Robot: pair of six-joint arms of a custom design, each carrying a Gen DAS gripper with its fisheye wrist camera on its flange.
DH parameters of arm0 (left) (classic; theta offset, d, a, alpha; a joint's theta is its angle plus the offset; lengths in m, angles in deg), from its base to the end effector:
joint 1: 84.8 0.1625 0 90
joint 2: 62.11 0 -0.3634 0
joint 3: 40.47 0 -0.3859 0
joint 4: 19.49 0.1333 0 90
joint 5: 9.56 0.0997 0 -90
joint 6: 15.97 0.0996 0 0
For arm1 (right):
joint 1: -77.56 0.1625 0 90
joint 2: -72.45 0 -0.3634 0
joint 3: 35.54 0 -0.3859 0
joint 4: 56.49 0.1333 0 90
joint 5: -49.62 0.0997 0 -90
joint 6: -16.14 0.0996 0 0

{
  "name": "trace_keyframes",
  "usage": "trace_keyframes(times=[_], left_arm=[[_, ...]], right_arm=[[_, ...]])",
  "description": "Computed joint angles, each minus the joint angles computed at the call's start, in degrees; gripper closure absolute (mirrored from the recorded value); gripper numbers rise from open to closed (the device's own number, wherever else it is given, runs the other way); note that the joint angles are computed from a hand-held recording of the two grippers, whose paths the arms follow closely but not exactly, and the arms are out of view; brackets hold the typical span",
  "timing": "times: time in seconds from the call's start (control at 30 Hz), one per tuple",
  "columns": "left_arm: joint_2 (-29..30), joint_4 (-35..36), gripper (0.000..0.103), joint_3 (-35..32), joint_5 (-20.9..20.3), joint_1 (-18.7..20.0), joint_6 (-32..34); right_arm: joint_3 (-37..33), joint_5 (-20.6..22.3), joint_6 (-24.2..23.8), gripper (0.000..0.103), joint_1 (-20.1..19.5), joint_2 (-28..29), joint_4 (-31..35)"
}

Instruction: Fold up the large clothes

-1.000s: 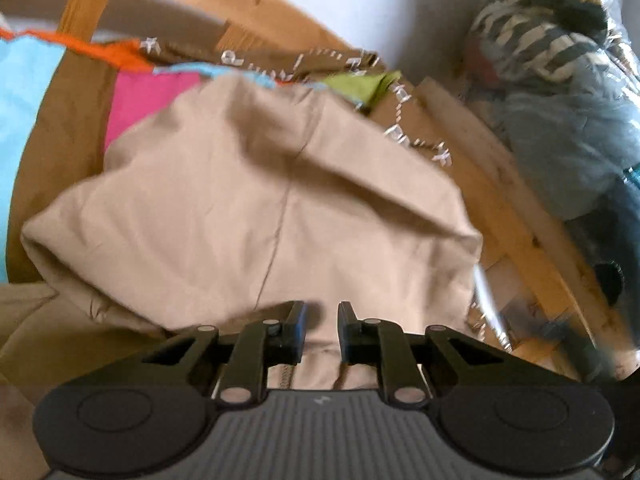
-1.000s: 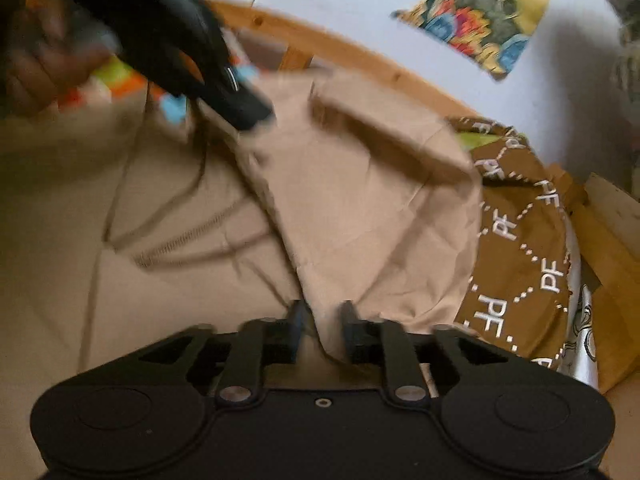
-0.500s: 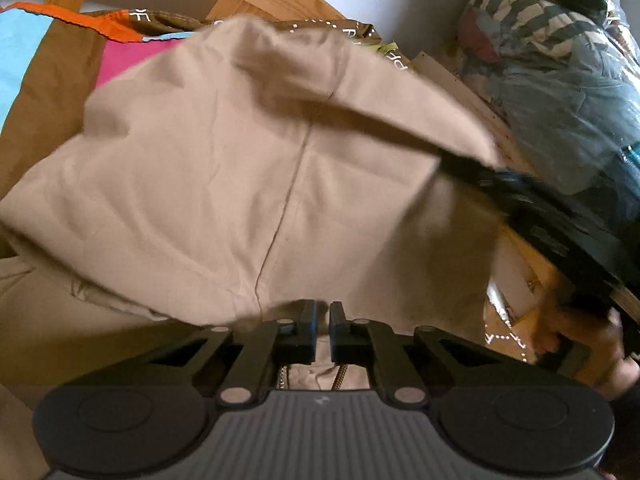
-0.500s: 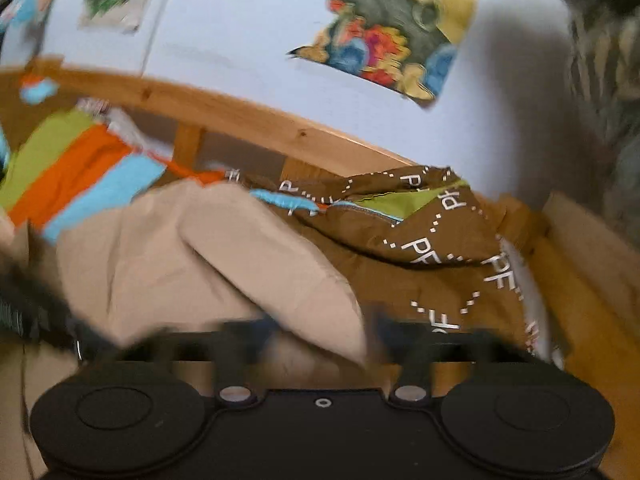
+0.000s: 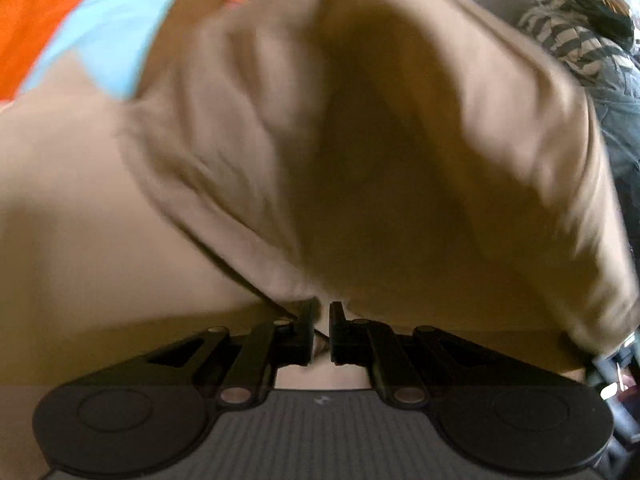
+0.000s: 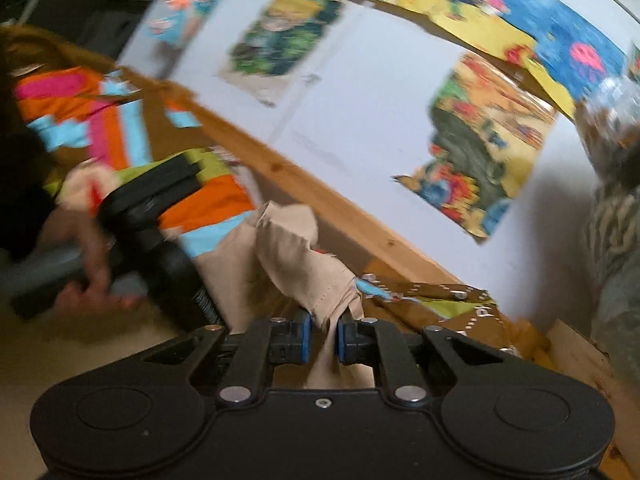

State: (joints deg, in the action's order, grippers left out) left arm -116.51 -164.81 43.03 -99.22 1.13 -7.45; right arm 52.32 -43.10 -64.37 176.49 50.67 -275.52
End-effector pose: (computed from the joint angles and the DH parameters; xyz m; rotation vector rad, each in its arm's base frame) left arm 0.0851 -0.6900 0.2250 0.3309 3.0190 -0.7064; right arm 0.2245 -0.6003 -0.0119 1.5524 -1.6139 1.0809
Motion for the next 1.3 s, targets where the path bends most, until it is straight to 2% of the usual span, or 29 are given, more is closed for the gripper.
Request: trace_keyframes(times=[0.13, 0.2, 0.3, 0.33, 0.4, 0.47, 0.5, 0.57, 0.6, 0.77, 0.9, 0.93, 1.0, 1.03, 1.07, 1.1, 1.13, 1.2, 1.23, 1.3], left_arm=[[-7.8, 0.7, 0.096, 6.5, 2.5, 1.8, -1.3], [-11.3, 1.3, 0.092, 8.7, 3.7, 2.7, -1.3], [-15.5, 1.4, 0.083, 10.4, 4.2, 4.2, -0.9], [-16.3, 1.5, 0.082, 10.3, 3.9, 4.8, -0.6], [-18.1, 1.3, 0.077, 10.9, 3.9, 5.2, -0.5], [-19.2, 0.4, 0.074, 11.9, 4.3, 5.0, -0.1], [-19.2, 0.1, 0.072, 11.9, 4.6, 4.9, 0.0], [-18.9, 0.0, 0.071, 11.3, 4.3, 5.3, 0.2], [-18.2, -0.2, 0.071, 10.8, 4.4, 5.0, -0.2], [-12.1, -2.5, 0.071, 6.0, 5.4, 3.1, -1.5], [-6.0, -2.6, 0.073, 0.5, 10.4, 1.2, -2.1], [-4.8, -3.0, 0.075, -0.4, 12.3, 0.7, -1.7], [-3.1, -2.0, 0.089, -2.2, 15.0, 0.0, -1.7], [-2.6, -1.7, 0.092, -2.6, 15.9, -0.2, -2.5], [-2.7, -2.8, 0.096, -2.0, 15.6, -0.3, -2.4], [-3.0, -4.4, 0.099, -0.9, 15.4, -0.4, -1.2], [-3.4, -7.5, 0.1, 1.0, 16.5, -1.0, 1.1], [-3.7, -14.5, 0.102, 4.5, 20.0, -2.2, 6.6], [-3.4, -16.3, 0.102, 5.1, 21.3, -2.7, 7.7], [-1.9, -17.2, 0.102, 4.2, 23.9, -3.1, 6.3]], right_arm=[[9.0, -2.5, -7.8, 0.091, 0.9, -2.4, -1.7], [12.6, -4.8, -10.1, 0.09, 1.4, -3.1, -1.3], [17.4, -8.9, -11.1, 0.087, 2.3, -3.4, -1.3], [18.6, -10.9, -10.0, 0.085, 2.8, -3.6, -0.3], [20.5, -14.4, -6.1, 0.074, 3.5, -4.2, 1.4], [22.9, -16.3, 0.6, 0.067, 4.0, -5.9, 2.7], [24.2, -16.9, 4.8, 0.06, 4.2, -7.2, 3.7], [26.5, -17.6, 13.0, 0.05, 4.4, -9.9, 4.2], [27.3, -17.8, 16.7, 0.048, 4.4, -11.1, 3.4], [27.7, -18.0, 38.2, 0.046, 2.1, -16.3, 1.8], [24.5, -14.2, 57.1, 0.047, -2.3, -19.6, 8.2], [23.4, -13.0, 60.6, 0.049, -3.3, -19.7, 9.6], [20.4, -11.0, 65.1, 0.051, -4.7, -19.4, 14.1], [18.9, -10.3, 66.3, 0.052, -5.4, -19.6, 18.0], [17.2, -10.4, 67.0, 0.062, -5.7, -19.3, 21.6], [15.2, -11.6, 66.7, 0.076, -5.7, -18.5, 23.8], [13.1, -12.1, 65.5, 0.08, -5.7, -17.3, 24.8], [10.6, -12.1, 62.8, 0.096, -5.6, -16.0, 25.0], [8.9, -13.4, 60.7, 0.097, -5.0, -14.9, 24.2], [5.1, -15.4, 53.5, 0.099, -3.8, -11.9, 20.1]])
